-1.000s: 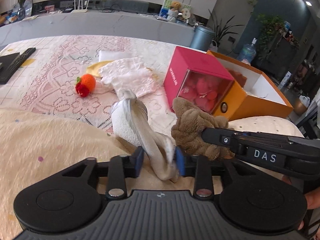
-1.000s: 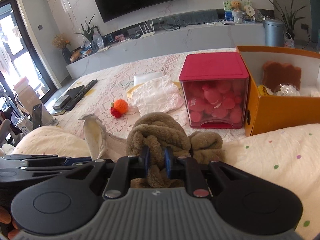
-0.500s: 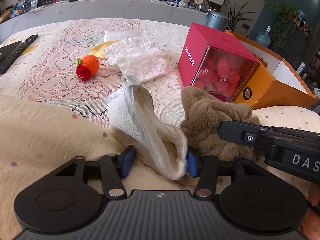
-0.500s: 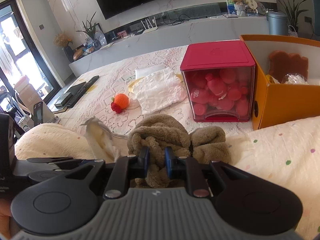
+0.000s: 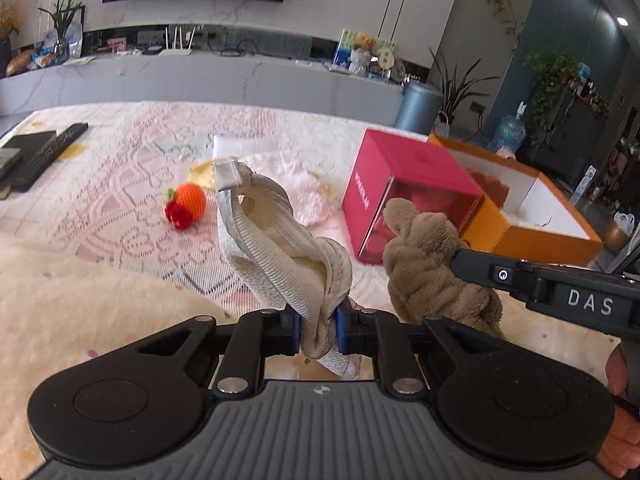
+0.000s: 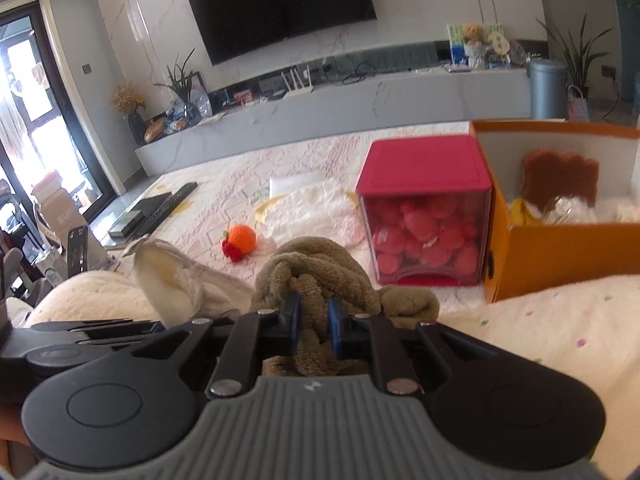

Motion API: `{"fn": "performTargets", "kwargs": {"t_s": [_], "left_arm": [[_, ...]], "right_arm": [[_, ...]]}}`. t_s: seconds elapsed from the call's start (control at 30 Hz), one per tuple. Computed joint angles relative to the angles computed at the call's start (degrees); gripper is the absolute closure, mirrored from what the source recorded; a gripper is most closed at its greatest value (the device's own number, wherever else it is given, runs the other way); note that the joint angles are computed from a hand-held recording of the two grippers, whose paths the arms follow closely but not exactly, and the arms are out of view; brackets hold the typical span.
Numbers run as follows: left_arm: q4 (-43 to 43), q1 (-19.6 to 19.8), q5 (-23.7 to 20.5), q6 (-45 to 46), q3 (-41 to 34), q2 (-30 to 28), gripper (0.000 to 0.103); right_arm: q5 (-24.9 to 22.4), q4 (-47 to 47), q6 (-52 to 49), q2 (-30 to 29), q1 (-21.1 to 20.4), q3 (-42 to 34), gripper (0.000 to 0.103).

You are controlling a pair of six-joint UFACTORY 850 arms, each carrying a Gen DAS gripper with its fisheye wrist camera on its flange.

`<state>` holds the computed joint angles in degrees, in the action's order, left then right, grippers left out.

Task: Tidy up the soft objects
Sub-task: 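Lift and carry the towel and cloth bag over into the orange box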

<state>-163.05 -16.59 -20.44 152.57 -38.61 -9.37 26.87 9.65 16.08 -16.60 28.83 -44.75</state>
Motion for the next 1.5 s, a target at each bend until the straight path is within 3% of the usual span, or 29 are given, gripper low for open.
{"fn": "performTargets", "kwargs": {"t_s": [0.3, 0.43, 0.63, 0.87, 1.0, 1.23, 1.5], "left_arm": [[8.5, 0.2, -0.9, -7.3, -1.6, 3.1, 0.085], [17.1, 0.1, -1.5, -14.8, -3.9, 2.5, 0.085], [22.2, -0.8, -3.4, -17.3, -8.6, 0.3, 0.085], [32.3, -2.0, -5.8, -26.7, -17.9, -5.8, 0.085], [36.4, -3.7, -6.5, -30.1, -23.0, -9.9, 0.085], [47.5, -6.6, -6.1, -41.6, -32.0, -18.0, 0.085], [64.4, -8.7, -6.4, -60.4, -42.5, -28.1, 0.085]], "right_arm": [[1.9, 6.5, -9.2, 4.8, -1.1, 1.2, 0.091], [2.7, 9.6, -14.3, 6.7, -1.8, 1.6, 0.091], [3.3, 14.5, -22.0, 8.7, -4.3, 1.3, 0.091], [4.3, 21.9, -31.7, 10.2, -9.5, 0.2, 0.091], [2.2, 22.3, -32.1, 9.6, -13.6, -1.3, 0.091], [-2.0, 27.8, -37.8, 5.3, -18.2, -5.5, 0.091], [-3.1, 35.2, -49.8, -1.9, -20.1, -10.3, 0.091]]}}
